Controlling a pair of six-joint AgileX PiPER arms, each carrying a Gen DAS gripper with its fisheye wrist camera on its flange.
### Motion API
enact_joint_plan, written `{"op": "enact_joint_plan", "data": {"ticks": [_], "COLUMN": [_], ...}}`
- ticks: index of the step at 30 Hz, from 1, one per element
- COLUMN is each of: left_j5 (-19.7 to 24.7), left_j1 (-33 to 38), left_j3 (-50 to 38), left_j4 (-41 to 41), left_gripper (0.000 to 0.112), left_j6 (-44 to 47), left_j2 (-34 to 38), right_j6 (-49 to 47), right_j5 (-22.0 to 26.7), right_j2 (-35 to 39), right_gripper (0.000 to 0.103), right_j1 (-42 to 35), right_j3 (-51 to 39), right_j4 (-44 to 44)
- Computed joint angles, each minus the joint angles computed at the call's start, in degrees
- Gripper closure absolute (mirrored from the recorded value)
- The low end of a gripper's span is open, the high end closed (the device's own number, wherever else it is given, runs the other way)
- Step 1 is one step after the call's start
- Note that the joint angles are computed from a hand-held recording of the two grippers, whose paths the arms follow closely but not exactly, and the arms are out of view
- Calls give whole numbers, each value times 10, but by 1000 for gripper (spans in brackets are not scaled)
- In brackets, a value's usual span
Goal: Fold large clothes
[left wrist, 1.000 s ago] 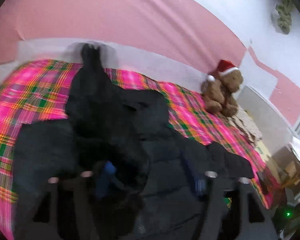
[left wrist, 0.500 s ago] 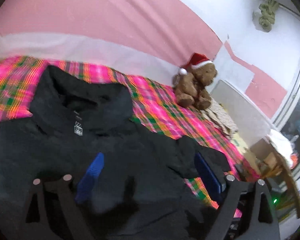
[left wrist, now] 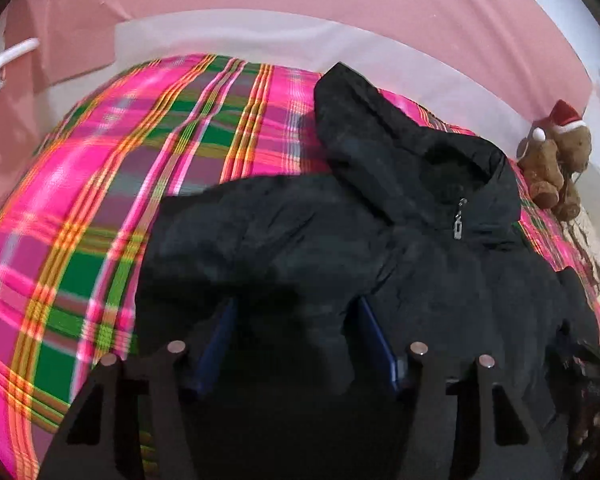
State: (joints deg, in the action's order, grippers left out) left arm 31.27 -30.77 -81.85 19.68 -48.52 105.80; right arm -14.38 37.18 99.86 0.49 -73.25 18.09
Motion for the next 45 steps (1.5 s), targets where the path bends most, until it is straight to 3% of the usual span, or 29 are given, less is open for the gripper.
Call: {"op": "enact_joint_plan", "data": {"ticks": [4, 6, 9, 13, 16, 19, 21, 25, 27, 30, 34, 40, 45], "left_j5": [19, -2, 16, 58, 31, 7, 3, -11, 11, 30, 42, 112, 187], "left_j1": [-11, -4, 1, 31, 30, 22, 20, 21, 18, 0, -55, -183, -295], "left_j3": [9, 23, -12, -87, -62, -35, -28, -23, -35, -19, 47, 110, 124], "left_j4": [-5, -8, 57, 32, 67, 114, 126, 143, 138, 131, 191, 257, 300], "left_gripper": [49, 49, 49, 48, 48, 48, 48, 48, 48, 49, 48, 48, 48], "left_j6": [5, 17, -15, 11, -20, -59, -70, -89, -84, -84, -157, -273, -349], "left_j2": [-28, -52, -46, 30, 46, 39, 39, 44, 39, -3, -87, -184, -214], "right_j6": [16, -7, -10, 27, 59, 26, 49, 62, 71, 104, 101, 168, 200], "right_j5": [21, 6, -3, 15, 56, 5, -16, -22, -8, -12, -30, -35, 6], "right_j2": [9, -32, -56, 14, 93, 90, 79, 81, 77, 16, -91, -266, -374], "right_gripper": [39, 39, 39, 39, 40, 40, 40, 40, 40, 40, 40, 40, 40], "right_j1": [-6, -15, -16, 5, 11, 4, 15, 20, 15, 17, 15, 28, 23], "right_j3": [-31, -7, -20, -107, -162, -107, -87, -85, -96, -58, 25, 152, 216], "right_j4": [-8, 14, 25, -12, -52, -13, -42, -56, -56, -88, -93, -164, -194]}}
